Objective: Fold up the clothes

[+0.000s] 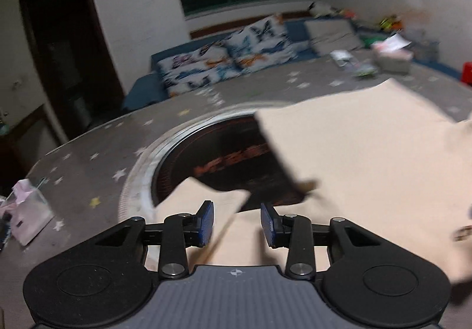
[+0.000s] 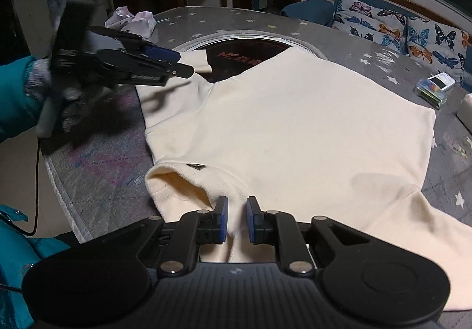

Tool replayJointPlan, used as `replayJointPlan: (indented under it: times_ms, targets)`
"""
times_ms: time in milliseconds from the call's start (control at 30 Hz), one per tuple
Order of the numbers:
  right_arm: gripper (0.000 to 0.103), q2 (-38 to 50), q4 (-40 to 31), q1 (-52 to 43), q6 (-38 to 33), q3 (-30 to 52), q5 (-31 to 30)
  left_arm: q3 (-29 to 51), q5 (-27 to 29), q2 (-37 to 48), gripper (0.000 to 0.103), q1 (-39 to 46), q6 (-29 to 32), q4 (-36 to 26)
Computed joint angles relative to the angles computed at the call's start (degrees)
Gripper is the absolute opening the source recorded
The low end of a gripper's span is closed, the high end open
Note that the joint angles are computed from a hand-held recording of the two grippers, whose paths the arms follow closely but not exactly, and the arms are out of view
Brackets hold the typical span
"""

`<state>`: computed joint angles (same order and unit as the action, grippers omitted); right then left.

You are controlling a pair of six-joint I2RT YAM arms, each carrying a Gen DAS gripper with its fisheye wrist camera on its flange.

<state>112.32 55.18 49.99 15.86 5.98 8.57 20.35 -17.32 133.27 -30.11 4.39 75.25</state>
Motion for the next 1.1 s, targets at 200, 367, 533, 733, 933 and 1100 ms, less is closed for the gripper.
replayJointPlan:
  times_ms: [200, 367, 533, 733, 933, 1100]
  targets:
    - [0.013, -0.68, -1.52, -0.36, -0.18, 0.57, -0.32, 1.06, 0.63, 3.22, 0.008, 3.20, -0.21, 1.91]
    - [0.013, -0.88, -1.97, -0.27, -0.24, 0.68, -0.10, -3.50, -1.67, 3.67, 0.003, 8.61, -6.22, 10.05]
    - [0.013, -0.95, -2.37, -0.02, -0.36, 0.91, 0.31, -7.43, -2.05, 5.06, 0.003, 15.55, -10.86, 14.35]
    - [0.014, -0.82, -2.19, 0.00, -0.06, 1.01, 0.40, -7.41, -1.47, 5.62, 0.009, 20.40, -13.21, 12.15]
    - [0.026, -3.68, -0.34, -0.18, 0.92, -1.48, 1.13, -9.50, -1.71, 1.51, 0.009, 21.46, -13.98, 10.80]
    - [0.026, -7.72, 0.46, -6.43, -0.63, -4.19, 2.80, -10.63, -0.44, -2.02, 0.009, 16.24, -15.07, 9.24]
